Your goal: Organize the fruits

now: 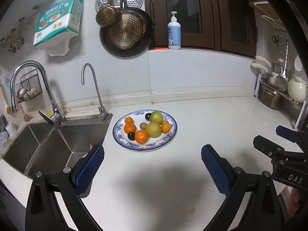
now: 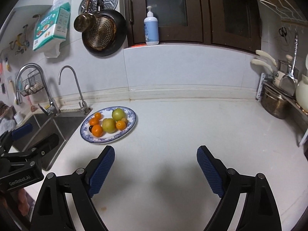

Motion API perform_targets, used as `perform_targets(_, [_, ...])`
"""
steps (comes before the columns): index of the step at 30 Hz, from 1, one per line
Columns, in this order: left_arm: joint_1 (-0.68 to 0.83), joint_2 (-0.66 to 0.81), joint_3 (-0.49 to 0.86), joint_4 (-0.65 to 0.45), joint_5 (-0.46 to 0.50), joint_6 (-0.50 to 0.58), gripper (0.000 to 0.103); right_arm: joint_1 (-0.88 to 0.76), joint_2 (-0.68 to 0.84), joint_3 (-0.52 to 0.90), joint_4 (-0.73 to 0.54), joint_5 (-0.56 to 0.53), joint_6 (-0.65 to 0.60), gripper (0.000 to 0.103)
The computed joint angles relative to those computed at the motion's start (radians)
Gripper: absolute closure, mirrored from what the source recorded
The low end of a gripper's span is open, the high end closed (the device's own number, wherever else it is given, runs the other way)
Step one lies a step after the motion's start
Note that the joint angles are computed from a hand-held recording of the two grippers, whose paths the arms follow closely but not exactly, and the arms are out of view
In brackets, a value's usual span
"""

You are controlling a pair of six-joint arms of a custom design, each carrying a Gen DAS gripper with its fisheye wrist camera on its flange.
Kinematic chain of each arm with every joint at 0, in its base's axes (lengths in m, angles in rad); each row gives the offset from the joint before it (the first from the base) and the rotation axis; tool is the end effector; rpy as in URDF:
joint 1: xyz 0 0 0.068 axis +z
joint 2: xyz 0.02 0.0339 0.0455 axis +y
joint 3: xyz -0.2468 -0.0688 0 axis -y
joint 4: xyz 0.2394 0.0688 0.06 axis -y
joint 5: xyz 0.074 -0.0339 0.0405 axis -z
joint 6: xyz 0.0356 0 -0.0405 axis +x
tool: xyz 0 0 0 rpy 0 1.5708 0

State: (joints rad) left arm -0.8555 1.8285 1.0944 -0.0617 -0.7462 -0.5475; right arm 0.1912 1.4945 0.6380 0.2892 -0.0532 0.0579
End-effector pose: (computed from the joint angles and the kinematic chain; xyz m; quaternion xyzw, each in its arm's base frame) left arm 0.2615 -0.2641 0.1648 -0.0039 0.8731 0.0307 0.4866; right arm 0.2900 0.0581 0.1591 -0.0711 0.8736 0.0829 0.4742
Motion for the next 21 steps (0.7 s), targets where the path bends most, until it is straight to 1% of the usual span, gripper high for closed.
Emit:
perform_targets(11, [-0.133, -0.045, 0.01, -0.125, -0.113, -0.107, 0.0, -0.056, -0.226, -0.156, -0.038, -0.056, -0.039, 0.015])
perform_targets(21, [-0.208, -0.053, 0.038, -0.213, -0.181, -0.173, 0.0, -0.104, -0.367, -0.218, -0.102, -0.102, -0.057, 0.015])
